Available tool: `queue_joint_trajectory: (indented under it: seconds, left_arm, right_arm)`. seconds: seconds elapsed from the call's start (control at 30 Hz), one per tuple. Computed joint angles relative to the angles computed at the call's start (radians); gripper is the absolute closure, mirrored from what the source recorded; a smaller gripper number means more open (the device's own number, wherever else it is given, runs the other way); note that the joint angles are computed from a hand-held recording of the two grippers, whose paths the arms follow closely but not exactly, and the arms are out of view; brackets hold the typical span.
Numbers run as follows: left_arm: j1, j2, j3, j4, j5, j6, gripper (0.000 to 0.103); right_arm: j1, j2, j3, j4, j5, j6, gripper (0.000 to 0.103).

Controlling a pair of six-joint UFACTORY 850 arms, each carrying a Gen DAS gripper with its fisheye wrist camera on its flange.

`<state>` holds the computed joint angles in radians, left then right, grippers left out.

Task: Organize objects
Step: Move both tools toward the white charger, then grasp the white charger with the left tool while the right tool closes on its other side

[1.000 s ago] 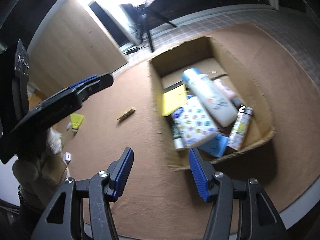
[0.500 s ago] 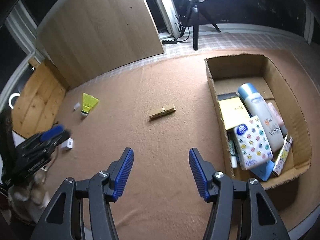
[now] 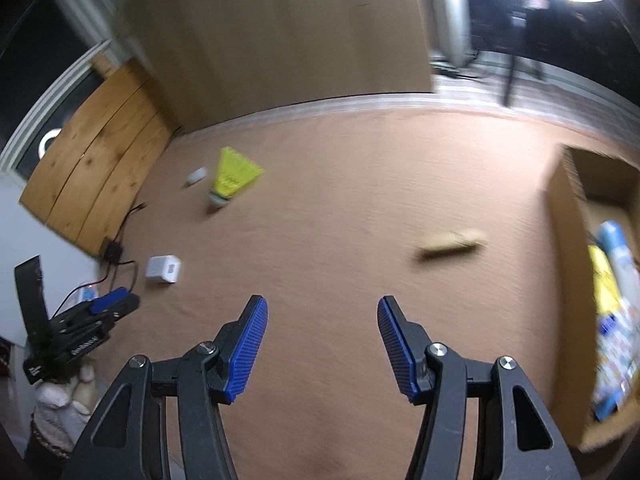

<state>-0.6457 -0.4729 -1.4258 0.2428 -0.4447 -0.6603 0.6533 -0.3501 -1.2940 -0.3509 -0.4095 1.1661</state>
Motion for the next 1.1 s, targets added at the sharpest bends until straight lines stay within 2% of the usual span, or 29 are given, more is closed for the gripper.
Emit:
queue_joint_trajectory:
  seconds: [0.2, 0.37, 0.47, 0.67, 0.77, 0.83, 0.9, 1.0, 1.1]
  left_arm:
    - [0.038, -0.003, 0.019, -0.115, 0.039, 0.097, 0.062]
    - [0.056, -0.018, 0.016, -0.221, 0.052, 0.202, 0.062]
    - [0.067, -0.025, 0.021, -0.292, 0.058, 0.263, 0.062]
    - [0.090, -0.037, 0.028, -0.465, 0.074, 0.408, 0.063]
    - [0.097, -0.047, 0.023, -0.537, 0.075, 0.474, 0.063]
    - [0.101, -0.053, 0.017, -0.573, 0.076, 0.506, 0.063]
    - [0.104, -0.057, 0.012, -0.591, 0.078, 0.522, 0.063]
    - [0.105, -0.066, -0.002, -0.567, 0.076, 0.509, 0.063]
    - [0.108, -0.073, -0.010, -0.551, 0.077, 0.503, 0.063]
  right_arm:
    - [-0.012, -0.176, -0.229, 0.367, 0.012, -0.453, 0.050]
    - [-0.007, -0.368, -0.488, 0.594, -0.083, -0.740, 0.050]
    - [-0.004, -0.476, -0.640, 0.672, -0.156, -0.830, 0.050]
    - [-0.004, -0.677, -0.940, 0.717, -0.300, -0.873, 0.050]
    - [-0.009, -0.779, -1.099, 0.729, -0.379, -0.859, 0.055]
    - [-0.013, -0.850, -1.211, 0.733, -0.442, -0.837, 0.065]
    - [-0.017, -0.898, -1.286, 0.753, -0.482, -0.831, 0.069]
    - [-0.023, -0.931, -1.329, 0.797, -0.509, -0.837, 0.071]
    - [-0.027, -0.906, -1.271, 0.852, -0.488, -0.864, 0.072]
